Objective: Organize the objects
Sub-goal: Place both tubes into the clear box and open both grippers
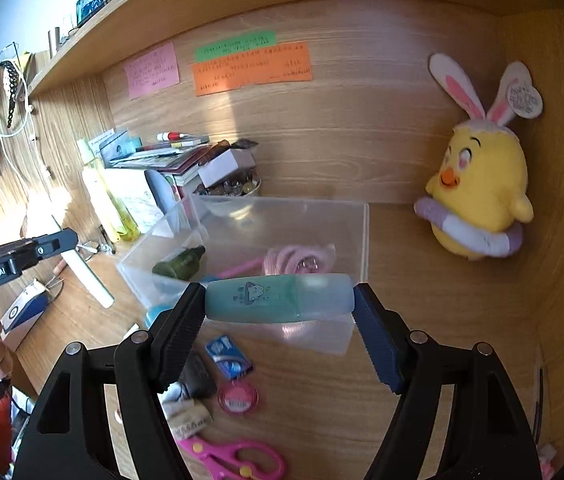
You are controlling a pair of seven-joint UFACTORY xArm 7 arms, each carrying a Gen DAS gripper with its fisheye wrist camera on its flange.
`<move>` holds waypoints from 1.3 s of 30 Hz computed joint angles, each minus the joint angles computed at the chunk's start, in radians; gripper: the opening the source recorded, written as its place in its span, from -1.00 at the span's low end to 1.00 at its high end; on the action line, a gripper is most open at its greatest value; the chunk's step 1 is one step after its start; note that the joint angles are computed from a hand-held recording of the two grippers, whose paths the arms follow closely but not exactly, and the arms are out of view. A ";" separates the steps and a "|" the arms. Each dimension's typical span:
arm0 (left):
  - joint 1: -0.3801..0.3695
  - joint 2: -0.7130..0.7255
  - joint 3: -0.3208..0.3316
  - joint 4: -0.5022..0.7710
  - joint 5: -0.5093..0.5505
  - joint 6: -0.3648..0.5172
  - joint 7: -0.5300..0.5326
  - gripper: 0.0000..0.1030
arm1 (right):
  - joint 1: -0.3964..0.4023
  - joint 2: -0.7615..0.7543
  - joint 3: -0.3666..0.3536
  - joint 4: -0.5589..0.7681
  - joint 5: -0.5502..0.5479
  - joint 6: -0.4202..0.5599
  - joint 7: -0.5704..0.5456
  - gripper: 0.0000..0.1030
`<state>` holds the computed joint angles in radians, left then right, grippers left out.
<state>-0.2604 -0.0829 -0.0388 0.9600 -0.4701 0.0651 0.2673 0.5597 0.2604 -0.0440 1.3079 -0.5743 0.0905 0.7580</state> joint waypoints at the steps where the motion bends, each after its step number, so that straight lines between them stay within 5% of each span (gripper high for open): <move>1: -0.001 0.006 0.003 0.011 -0.007 0.004 0.004 -0.71 | -0.008 0.012 0.011 0.018 0.014 0.010 -0.015 0.39; 5: 0.002 0.032 0.007 0.052 -0.067 -0.006 0.059 -0.71 | -0.064 0.072 0.084 0.092 0.138 0.039 -0.128 0.39; 11: 0.058 0.117 -0.029 0.141 0.015 0.019 -0.010 -0.71 | -0.065 0.179 0.103 0.239 0.238 0.134 -0.239 0.39; 17: 0.113 0.194 -0.100 0.218 -0.033 0.062 0.039 -0.71 | -0.065 0.269 0.115 0.359 0.328 0.220 -0.321 0.39; 23: 0.109 0.256 -0.109 0.272 0.070 0.101 -0.029 -0.71 | -0.046 0.330 0.109 0.438 0.358 0.287 -0.367 0.39; 30: 0.138 0.284 -0.142 0.302 0.072 0.160 -0.029 -0.70 | -0.037 0.352 0.107 0.472 0.385 0.328 -0.396 0.39; 39: 0.097 0.201 -0.104 0.206 0.167 0.106 -0.081 -0.11 | -0.047 0.272 0.122 0.367 0.398 0.282 -0.421 0.42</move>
<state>-0.1639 0.1185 -0.1426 1.1663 -0.3036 0.1713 0.1858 0.5129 0.5326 0.0782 1.6753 -0.1764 0.3722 0.3375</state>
